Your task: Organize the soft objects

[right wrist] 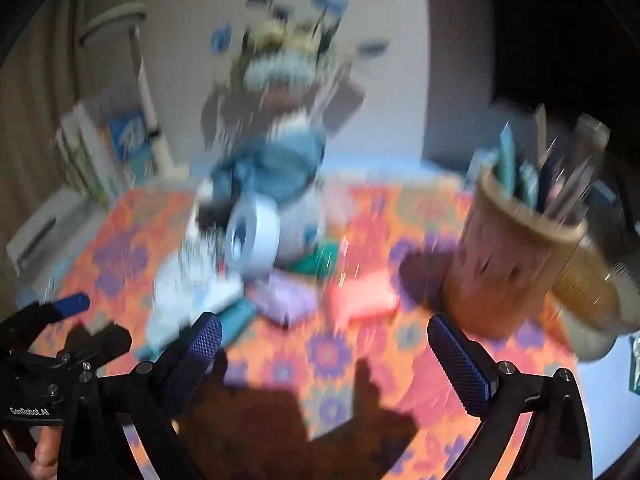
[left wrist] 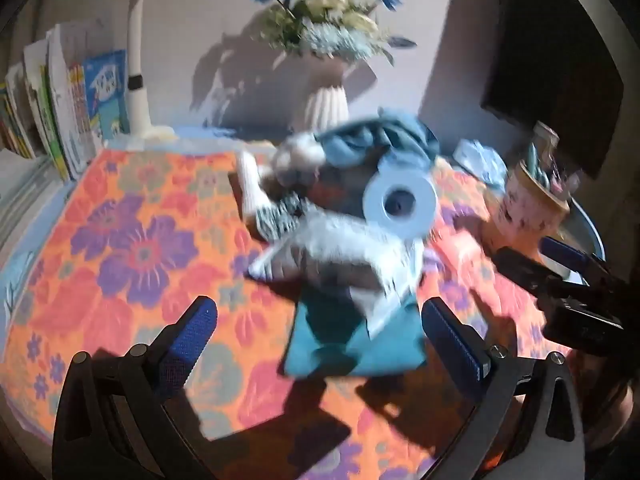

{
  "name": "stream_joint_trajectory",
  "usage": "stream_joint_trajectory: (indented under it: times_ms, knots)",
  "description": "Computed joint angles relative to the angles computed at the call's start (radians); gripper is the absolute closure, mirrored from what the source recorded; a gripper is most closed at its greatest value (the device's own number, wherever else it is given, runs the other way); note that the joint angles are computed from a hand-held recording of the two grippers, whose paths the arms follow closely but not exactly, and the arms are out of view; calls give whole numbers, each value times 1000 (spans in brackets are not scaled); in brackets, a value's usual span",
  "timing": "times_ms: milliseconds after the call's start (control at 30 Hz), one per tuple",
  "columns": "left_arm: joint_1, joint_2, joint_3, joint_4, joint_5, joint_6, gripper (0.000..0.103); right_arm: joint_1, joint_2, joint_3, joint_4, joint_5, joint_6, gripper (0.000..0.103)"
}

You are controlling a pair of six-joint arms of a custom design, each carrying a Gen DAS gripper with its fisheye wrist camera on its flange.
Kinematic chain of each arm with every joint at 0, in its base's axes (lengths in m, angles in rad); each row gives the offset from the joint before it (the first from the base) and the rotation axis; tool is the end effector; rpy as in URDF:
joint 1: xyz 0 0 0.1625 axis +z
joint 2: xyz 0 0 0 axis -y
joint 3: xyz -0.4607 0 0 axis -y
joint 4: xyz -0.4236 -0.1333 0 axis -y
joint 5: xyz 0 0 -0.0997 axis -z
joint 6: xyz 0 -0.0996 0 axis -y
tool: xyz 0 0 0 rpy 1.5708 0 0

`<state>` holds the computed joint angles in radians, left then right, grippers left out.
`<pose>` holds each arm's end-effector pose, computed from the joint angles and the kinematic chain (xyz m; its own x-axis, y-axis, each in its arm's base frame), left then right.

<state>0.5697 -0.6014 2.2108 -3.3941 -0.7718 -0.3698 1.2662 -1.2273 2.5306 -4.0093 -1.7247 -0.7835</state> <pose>-0.2902 -0.4289 -0.0468 -0.7676 0.2806 -0.5763 0.5850 0.6741 -0.4510 -0.0069 -0.4155 0.2366 -0.7276 0.0198 0.6857 -0.5463 0.5879 -0.5966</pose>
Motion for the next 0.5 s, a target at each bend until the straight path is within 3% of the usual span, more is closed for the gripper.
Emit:
stream_joint_trajectory:
  times_ms: [100,167,267,300,500]
  knots:
    - [33,24,-31,-43,25,25,1,-6,-25,28,-38,23,-15,0]
    - [52,62,-63,-97,59,54,1,35,14,9,-49,-44,9,0]
    - [62,99,-90,-124,126,83,1,43,86,1,-131,-88,53,0]
    - [63,112,-94,-142,140,98,1,36,81,2,-108,-95,78,0]
    - [103,108,-77,-226,37,137,1,29,7,9,10,-124,106,0]
